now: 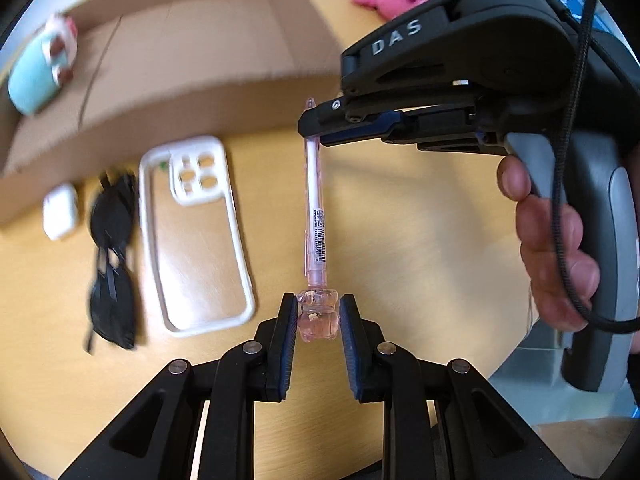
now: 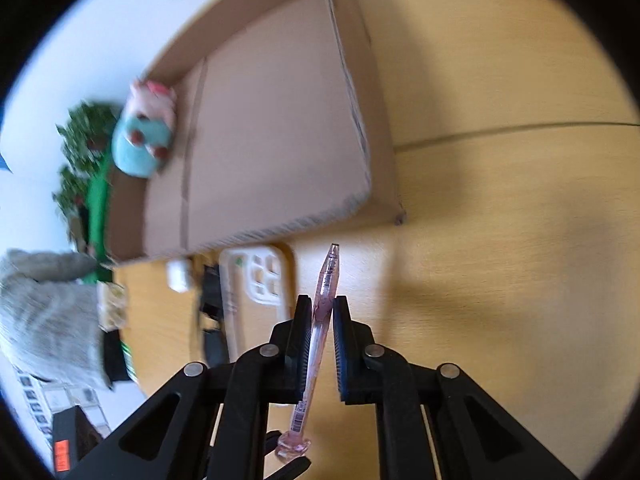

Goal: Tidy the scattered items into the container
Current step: 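Grasp the pink pen with the left gripper and lift it, then carry the pink pen over the box and open the left gripper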

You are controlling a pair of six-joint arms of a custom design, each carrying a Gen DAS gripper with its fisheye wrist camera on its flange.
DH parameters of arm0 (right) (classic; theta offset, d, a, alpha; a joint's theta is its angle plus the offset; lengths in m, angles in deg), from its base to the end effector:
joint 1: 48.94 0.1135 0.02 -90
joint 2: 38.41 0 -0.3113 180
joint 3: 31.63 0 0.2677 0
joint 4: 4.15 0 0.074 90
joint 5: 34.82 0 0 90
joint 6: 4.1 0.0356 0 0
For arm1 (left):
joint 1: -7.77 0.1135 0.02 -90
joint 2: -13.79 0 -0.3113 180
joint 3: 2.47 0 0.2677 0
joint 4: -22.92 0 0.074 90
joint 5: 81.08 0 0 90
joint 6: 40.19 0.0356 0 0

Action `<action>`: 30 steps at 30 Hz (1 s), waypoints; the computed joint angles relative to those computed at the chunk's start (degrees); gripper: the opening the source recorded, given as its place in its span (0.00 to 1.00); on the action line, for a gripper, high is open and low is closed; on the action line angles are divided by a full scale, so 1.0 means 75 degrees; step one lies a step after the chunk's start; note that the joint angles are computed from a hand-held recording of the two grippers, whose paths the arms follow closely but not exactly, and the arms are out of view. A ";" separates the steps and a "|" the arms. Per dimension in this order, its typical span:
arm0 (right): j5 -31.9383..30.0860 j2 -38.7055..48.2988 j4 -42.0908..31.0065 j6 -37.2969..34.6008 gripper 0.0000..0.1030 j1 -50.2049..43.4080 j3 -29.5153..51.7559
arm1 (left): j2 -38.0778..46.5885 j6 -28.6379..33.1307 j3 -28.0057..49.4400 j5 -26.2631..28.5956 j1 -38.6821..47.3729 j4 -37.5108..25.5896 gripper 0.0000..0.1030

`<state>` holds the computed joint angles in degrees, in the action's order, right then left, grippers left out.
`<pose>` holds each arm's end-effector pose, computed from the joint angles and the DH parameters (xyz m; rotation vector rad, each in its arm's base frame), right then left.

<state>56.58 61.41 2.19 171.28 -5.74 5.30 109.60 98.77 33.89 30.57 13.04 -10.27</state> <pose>0.1868 0.1743 0.0905 1.0077 2.5845 0.7363 0.1831 0.0037 0.0857 1.0903 2.7547 -0.5353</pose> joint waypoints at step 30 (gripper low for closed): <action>-0.0571 0.2180 -0.5800 -0.3877 0.09 -0.2873 0.9097 | 0.2566 -0.0649 0.8884 0.2225 0.0973 -0.4261 0.22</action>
